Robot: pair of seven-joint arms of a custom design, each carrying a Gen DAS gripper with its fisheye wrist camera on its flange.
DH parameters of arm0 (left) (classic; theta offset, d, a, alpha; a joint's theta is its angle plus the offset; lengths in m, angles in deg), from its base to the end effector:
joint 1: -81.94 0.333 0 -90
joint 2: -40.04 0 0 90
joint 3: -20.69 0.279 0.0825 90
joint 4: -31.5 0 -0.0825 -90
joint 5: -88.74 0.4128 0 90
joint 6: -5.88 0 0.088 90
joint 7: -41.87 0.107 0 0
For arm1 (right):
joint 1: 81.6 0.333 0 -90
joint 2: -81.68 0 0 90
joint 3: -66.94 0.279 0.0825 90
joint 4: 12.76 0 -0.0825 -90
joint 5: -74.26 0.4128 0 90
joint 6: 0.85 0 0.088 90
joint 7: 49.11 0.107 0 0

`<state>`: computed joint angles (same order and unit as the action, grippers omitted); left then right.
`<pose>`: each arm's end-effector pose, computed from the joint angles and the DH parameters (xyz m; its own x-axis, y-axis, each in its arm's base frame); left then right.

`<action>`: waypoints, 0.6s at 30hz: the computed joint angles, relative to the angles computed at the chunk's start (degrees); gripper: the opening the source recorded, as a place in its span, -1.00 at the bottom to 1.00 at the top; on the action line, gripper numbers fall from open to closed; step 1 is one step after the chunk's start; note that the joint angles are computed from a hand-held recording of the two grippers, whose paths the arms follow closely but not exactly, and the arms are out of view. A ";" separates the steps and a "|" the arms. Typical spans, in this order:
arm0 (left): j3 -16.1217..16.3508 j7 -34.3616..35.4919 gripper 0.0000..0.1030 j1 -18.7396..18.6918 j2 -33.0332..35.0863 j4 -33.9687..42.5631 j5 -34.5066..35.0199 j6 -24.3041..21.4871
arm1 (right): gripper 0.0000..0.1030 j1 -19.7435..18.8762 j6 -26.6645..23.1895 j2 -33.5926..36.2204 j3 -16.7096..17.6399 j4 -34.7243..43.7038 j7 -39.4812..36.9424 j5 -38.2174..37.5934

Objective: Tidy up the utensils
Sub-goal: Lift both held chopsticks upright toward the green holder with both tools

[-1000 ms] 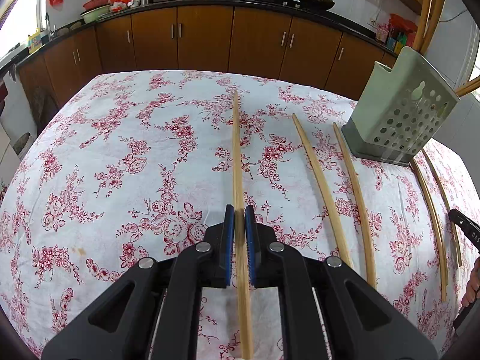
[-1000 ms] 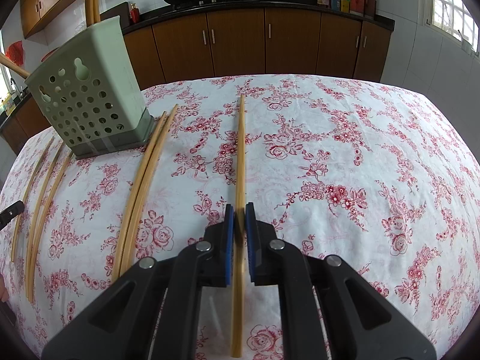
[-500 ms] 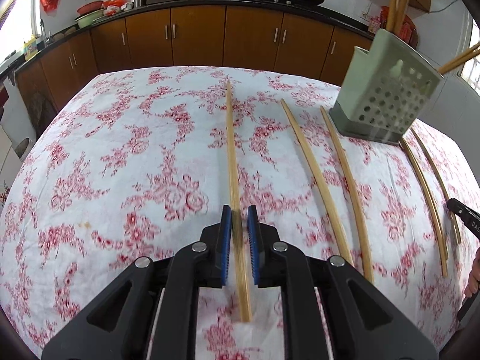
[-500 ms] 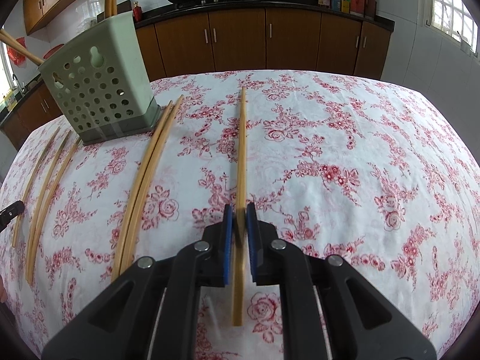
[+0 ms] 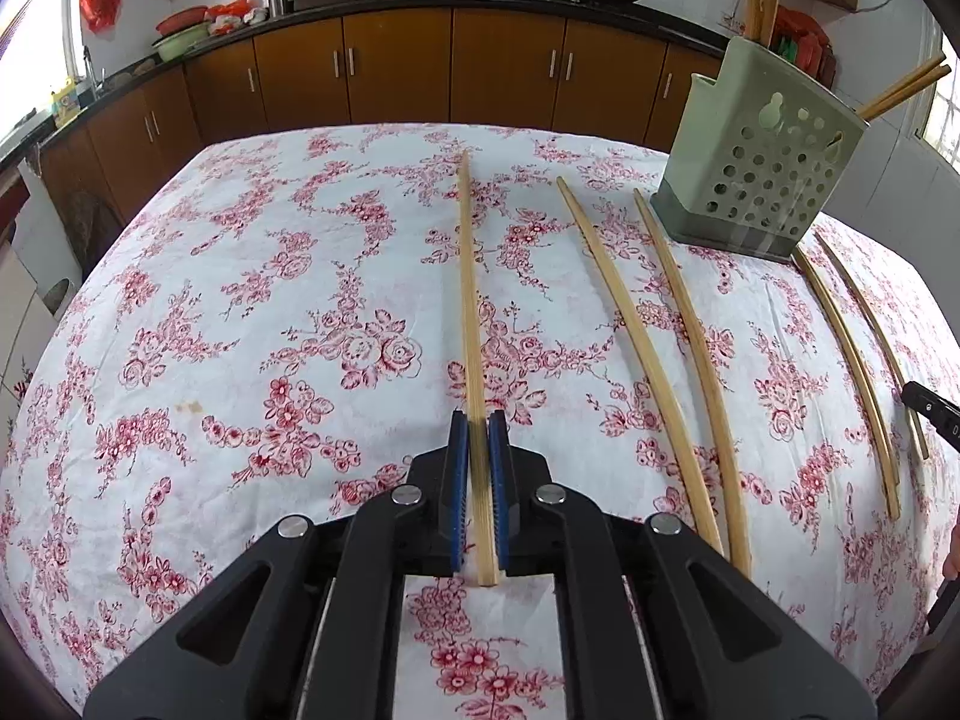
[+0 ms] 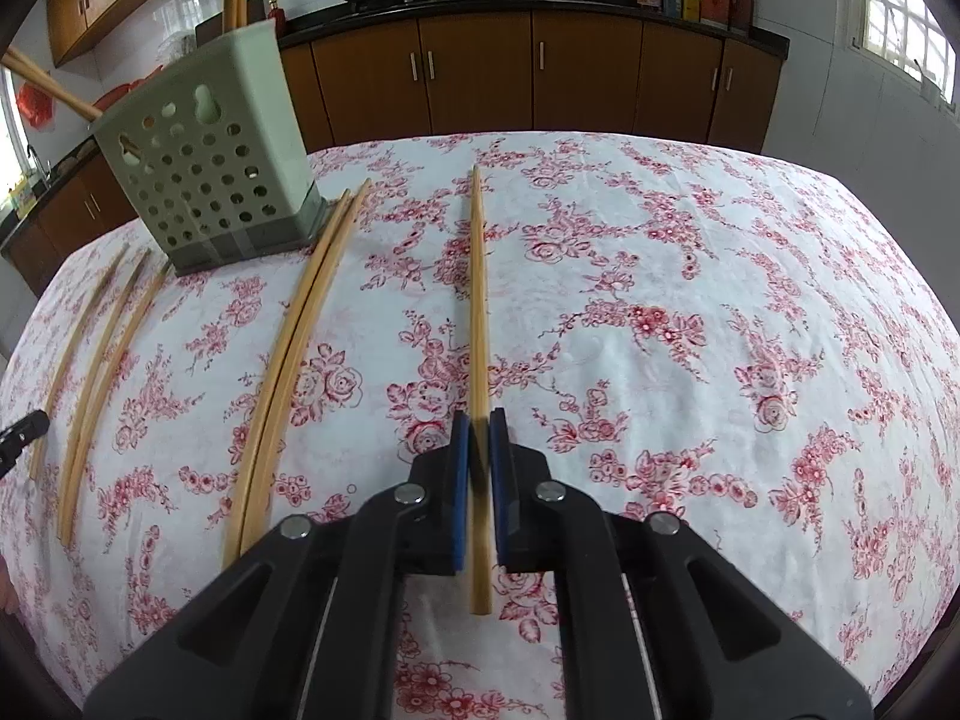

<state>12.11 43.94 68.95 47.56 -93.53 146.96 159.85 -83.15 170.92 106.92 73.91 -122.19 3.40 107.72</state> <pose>0.5378 -0.2418 0.3032 0.2924 -0.9552 0.0454 -0.7425 -0.2567 -0.6187 0.6724 0.0191 0.2779 0.1897 -0.9796 -0.0661 -0.7693 -0.1065 -0.6300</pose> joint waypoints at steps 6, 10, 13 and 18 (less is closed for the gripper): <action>-0.12 -4.26 -0.86 1.03 -4.81 -2.52 3.98 0.44 | -0.84 -7.15 3.53 -3.33 7.97 -1.48 -11.11 10.21; -0.97 -8.87 -0.86 2.59 -8.43 -3.20 8.63 0.16 | -0.84 -10.68 4.59 -5.29 12.16 -0.53 -20.56 20.59; -1.77 -12.17 -0.86 3.88 -10.30 -2.98 11.81 0.12 | -0.84 -12.94 5.11 -6.53 14.74 0.56 -28.23 29.26; -3.07 -17.56 -0.86 5.30 -12.65 -2.24 17.00 -0.65 | -0.84 -14.39 4.97 -8.07 16.09 2.95 -39.19 41.73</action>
